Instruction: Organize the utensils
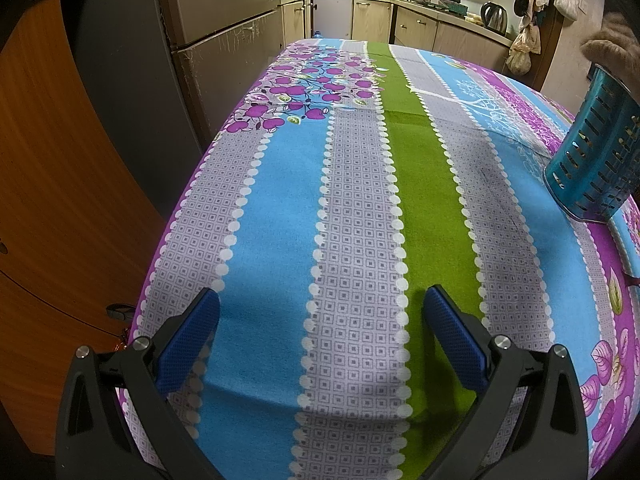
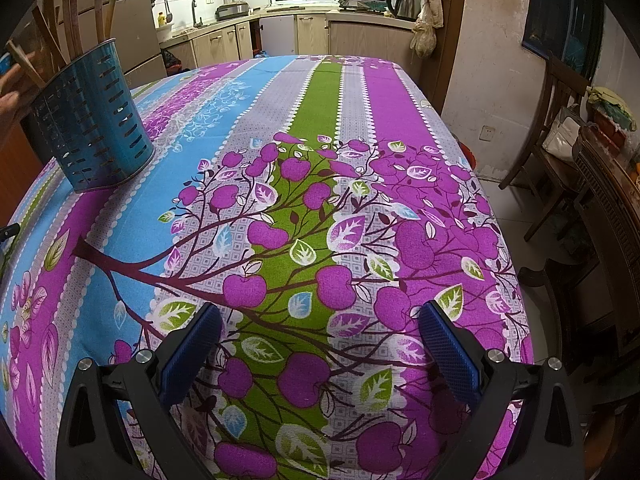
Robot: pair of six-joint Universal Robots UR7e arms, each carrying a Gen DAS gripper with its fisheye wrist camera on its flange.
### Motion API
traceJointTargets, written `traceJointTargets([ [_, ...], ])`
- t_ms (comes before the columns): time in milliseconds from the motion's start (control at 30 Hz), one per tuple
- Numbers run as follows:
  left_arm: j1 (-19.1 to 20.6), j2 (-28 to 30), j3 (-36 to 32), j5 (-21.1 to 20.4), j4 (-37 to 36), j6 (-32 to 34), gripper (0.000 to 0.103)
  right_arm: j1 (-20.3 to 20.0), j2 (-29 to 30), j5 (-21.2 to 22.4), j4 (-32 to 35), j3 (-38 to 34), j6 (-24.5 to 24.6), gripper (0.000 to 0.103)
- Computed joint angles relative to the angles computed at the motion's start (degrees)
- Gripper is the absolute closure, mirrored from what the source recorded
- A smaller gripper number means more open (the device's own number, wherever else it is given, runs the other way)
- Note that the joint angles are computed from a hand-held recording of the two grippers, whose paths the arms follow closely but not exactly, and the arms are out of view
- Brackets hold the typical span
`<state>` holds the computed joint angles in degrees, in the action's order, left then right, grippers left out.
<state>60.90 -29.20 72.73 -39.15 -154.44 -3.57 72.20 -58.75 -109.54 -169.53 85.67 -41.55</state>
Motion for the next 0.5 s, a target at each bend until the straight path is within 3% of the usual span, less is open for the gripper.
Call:
traceJointTargets([
  [500,0.02,0.06,-0.15,0.01,0.09,0.00,0.005,-0.03,-0.04,0.02,0.09,-0.05,-0.01,0.004],
])
